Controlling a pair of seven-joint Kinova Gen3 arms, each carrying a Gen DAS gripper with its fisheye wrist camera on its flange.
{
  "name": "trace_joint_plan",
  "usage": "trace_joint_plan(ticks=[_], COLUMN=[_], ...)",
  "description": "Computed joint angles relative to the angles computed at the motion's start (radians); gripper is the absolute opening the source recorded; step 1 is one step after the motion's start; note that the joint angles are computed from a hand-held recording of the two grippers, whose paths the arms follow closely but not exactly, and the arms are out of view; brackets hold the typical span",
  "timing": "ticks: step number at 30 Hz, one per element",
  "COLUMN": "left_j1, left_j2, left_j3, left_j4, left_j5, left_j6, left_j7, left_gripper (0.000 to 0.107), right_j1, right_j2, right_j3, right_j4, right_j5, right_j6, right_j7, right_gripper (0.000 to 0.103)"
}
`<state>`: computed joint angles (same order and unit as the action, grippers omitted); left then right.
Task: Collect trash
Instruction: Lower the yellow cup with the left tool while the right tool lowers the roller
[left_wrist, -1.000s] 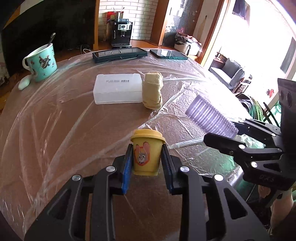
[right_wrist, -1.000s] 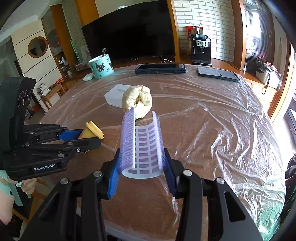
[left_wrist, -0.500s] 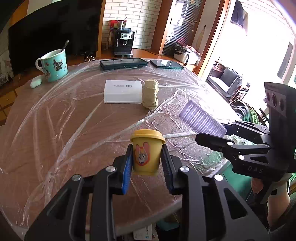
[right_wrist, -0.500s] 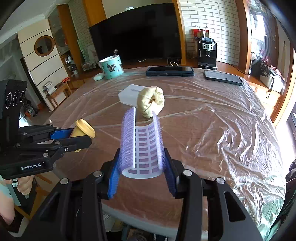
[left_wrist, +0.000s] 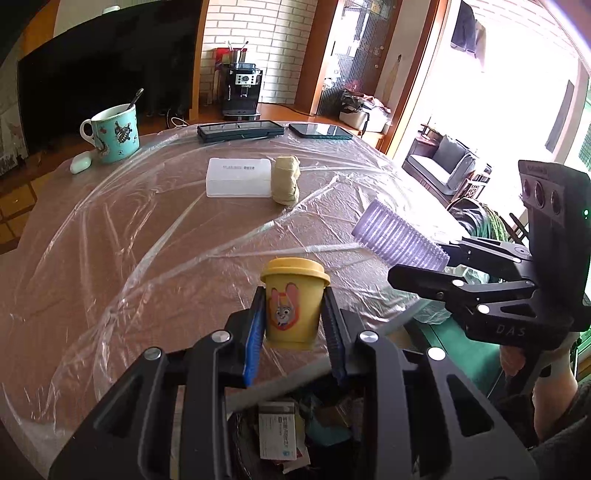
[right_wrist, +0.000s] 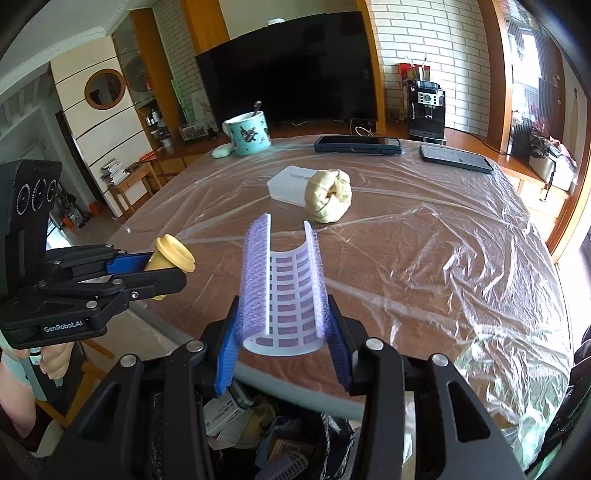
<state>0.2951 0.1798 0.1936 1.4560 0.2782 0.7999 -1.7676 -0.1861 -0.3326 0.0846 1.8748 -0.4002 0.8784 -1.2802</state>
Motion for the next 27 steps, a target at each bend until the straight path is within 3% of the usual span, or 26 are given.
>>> trace_joint_plan(ticks=[19,27], left_j1=[0.018,0.044], left_j2=[-0.101,-0.129], left_j3=[0.001,0.005], left_j4=[0.125,0.167], left_j5=[0.000,-0.052], left_j6=[-0.015,-0.017], left_j7=[-0.024,-0.001], left_gripper=[0.032,0.032], right_j1=[-0.050,-0.066], right_j2=[-0.129,-0.157], right_j3=[-0.006,-0.006], right_j4=[0.062,0.082], right_j5=[0.019,0.022], right_j6=[0.073,0.105], right_j7=[-0.027,-0.022], right_gripper=[0.042,0.042])
